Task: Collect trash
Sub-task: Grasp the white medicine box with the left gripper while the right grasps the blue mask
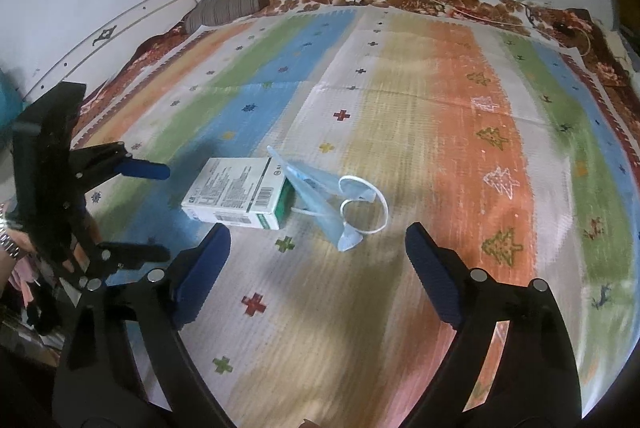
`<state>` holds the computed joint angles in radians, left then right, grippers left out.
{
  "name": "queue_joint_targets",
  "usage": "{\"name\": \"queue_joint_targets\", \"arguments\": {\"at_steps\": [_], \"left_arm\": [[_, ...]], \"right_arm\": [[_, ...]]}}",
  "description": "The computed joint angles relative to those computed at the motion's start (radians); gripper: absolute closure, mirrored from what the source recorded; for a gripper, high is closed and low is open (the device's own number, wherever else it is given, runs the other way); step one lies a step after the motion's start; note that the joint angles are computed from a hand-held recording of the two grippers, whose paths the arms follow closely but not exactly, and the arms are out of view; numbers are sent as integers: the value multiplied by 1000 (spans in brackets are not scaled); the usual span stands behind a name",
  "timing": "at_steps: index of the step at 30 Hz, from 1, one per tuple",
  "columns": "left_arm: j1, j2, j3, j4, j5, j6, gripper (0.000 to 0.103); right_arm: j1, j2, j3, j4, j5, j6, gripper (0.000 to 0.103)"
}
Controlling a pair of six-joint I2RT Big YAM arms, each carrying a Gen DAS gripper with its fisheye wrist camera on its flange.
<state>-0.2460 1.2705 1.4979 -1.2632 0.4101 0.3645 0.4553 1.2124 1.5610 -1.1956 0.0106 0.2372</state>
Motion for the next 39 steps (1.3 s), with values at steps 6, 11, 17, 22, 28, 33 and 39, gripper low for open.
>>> {"name": "queue_joint_targets", "arguments": {"at_steps": [6,11,17,22,28,33,39], "left_arm": [[15,38,3,19,17,44,6],[17,82,28,24,49,71,6],[2,102,17,63,19,111,6],[14,135,36,63,45,110,6],[21,165,55,64,96,98,6],[3,158,45,54,103,141,6],[-17,146,17,84,51,147,7]], "right_arm": [[-20,45,12,5,-31,-87,26],[-17,83,31,20,-30,-155,29],[-25,116,27,44,-26,-205,47],[-40,128,13,52,-57,-211,63],[-35,127,-1,38,-56,-224,83],[-34,129,-7,34,-53,-217,86],[-36,133,1,22,-55,-203,88]]}}
